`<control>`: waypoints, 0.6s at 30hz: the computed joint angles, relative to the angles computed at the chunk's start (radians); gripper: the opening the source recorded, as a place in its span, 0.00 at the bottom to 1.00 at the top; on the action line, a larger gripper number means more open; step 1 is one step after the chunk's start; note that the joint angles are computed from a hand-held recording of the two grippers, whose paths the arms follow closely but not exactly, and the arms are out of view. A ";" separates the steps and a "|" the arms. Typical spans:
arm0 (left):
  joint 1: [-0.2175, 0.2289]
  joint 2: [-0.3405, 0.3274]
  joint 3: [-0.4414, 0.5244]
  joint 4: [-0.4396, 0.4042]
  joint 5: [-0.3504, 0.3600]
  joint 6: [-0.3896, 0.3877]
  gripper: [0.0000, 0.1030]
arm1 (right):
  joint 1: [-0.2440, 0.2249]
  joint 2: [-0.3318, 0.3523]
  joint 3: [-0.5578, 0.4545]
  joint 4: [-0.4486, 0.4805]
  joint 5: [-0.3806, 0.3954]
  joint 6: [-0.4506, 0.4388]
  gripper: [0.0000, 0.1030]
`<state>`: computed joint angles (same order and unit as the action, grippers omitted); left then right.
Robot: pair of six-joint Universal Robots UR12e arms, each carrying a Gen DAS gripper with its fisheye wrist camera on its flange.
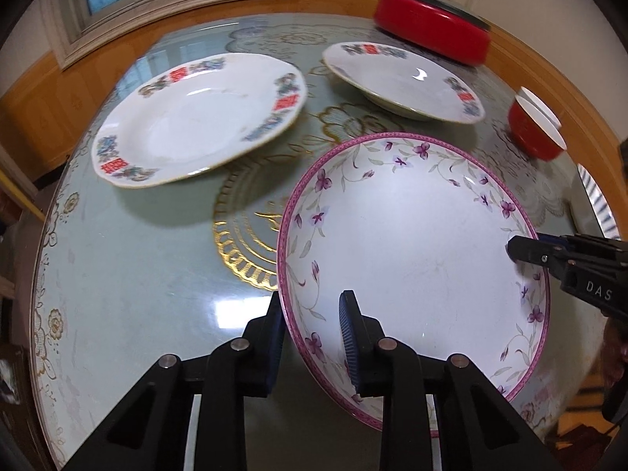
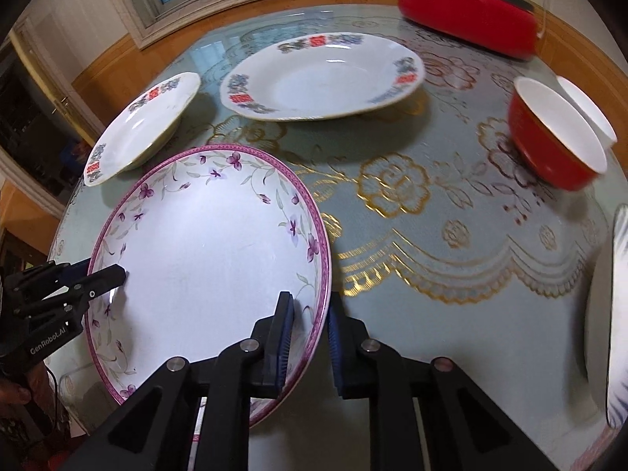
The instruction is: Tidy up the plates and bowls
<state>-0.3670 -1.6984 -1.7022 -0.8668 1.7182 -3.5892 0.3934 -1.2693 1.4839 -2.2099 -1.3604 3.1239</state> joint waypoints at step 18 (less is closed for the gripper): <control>-0.009 -0.010 0.017 0.009 -0.038 0.001 0.44 | -0.029 -0.015 0.015 0.004 0.023 0.073 0.23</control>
<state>-0.3764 -1.7087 -1.6853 -0.8582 1.6802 -3.5886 0.3649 -1.2846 1.4993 -2.2059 -1.3379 3.1973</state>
